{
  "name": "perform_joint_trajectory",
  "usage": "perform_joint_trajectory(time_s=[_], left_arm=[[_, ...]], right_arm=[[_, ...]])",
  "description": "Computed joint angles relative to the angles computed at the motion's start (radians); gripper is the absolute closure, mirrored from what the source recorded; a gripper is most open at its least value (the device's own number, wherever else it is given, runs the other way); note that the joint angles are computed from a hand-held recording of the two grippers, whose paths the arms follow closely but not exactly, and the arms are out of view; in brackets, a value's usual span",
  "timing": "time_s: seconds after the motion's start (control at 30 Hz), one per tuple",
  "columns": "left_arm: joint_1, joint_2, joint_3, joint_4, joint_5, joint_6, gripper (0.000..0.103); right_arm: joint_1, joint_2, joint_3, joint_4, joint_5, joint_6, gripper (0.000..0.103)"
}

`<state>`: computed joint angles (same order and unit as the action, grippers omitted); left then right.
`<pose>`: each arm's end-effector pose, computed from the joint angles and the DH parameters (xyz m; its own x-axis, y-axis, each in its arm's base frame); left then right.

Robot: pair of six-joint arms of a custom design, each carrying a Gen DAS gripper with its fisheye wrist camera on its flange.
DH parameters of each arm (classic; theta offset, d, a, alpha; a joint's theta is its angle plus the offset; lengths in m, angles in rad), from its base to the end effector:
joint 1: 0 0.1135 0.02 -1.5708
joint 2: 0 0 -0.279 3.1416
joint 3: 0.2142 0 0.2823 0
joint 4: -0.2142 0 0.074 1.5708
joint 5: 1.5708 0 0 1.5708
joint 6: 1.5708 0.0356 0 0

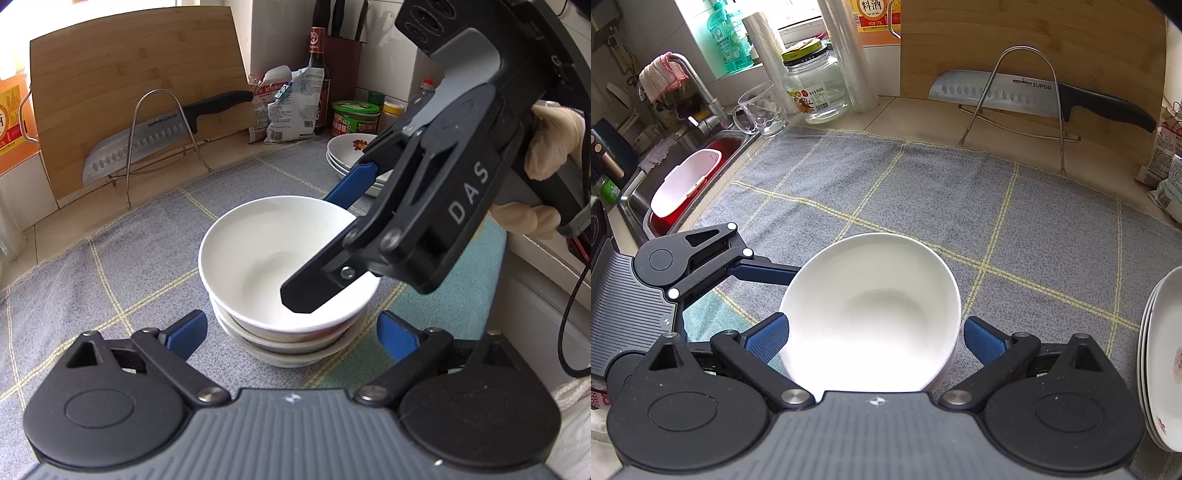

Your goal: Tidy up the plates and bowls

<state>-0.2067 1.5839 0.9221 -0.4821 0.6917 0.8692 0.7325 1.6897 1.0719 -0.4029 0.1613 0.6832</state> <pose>0.3087 -0.0879 0.1780 -0.2568 0.6549 -0.7107 0.9493 0.3088 -0.0585 0.2787 0.2430 0.1866 -0.8688 0.0566 -0.4919 -0.0634 0.9726 0.2238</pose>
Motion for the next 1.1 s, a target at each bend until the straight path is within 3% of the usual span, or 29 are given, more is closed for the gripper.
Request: perform_joint_trajectory(time_s=[0.2,0.53,0.93,1.1], left_arm=[[-0.003,-0.006,-0.006,-0.033,-0.022,0.046,0.005],[-0.014,0.025,-0.021,-0.012,-0.09,-0.008,0.005],[-0.082,0.046,-0.113,0.17,-0.253,-0.129,0.004],[-0.089,0.039,-0.134,0.201,-0.256,-0.157,0.0]], right_arm=[[0.027,-0.026,-0.027,0.003,0.047,-0.003,0.0],[0.108,-0.091,-0.102,0.022,0.11,-0.027,0.0],[0.102,-0.049,-0.273,0.141,0.106,-0.112,0.0],[0.102,0.009,-0.301,0.2,0.113,-0.162,0.0]])
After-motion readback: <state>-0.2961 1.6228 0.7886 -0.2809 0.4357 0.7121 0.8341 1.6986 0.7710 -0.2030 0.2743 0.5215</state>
